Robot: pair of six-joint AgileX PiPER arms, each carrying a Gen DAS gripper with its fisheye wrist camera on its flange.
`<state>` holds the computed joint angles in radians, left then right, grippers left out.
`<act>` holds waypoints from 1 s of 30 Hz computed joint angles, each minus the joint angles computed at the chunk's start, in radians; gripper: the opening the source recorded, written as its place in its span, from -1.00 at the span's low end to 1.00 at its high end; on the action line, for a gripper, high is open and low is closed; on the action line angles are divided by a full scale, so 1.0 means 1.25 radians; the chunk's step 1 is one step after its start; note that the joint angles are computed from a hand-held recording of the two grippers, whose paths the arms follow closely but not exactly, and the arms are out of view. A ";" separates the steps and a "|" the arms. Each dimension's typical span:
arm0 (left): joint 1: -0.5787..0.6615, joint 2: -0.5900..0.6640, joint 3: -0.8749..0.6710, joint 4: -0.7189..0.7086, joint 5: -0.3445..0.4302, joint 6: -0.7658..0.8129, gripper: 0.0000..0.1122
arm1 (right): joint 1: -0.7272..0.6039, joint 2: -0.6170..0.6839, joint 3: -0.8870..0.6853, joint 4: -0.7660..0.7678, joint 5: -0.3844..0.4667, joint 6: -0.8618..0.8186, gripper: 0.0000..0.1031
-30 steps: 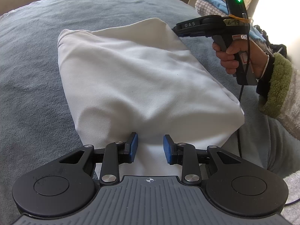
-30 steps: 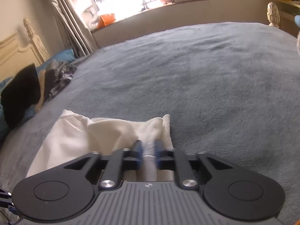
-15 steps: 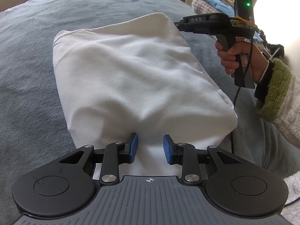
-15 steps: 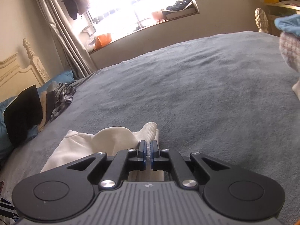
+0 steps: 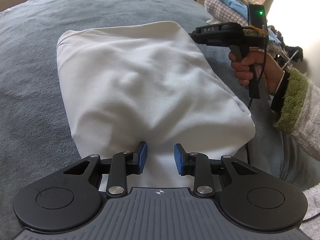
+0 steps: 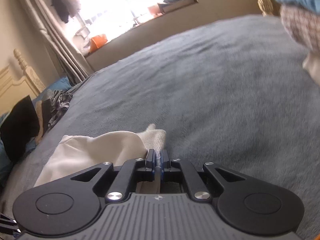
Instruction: Fold clothes
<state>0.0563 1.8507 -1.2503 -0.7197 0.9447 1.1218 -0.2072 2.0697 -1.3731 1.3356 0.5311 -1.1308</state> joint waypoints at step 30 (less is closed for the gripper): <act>0.053 -0.001 0.003 -0.037 0.082 0.052 -0.47 | -0.124 -0.348 0.488 -0.069 0.188 0.175 -0.92</act>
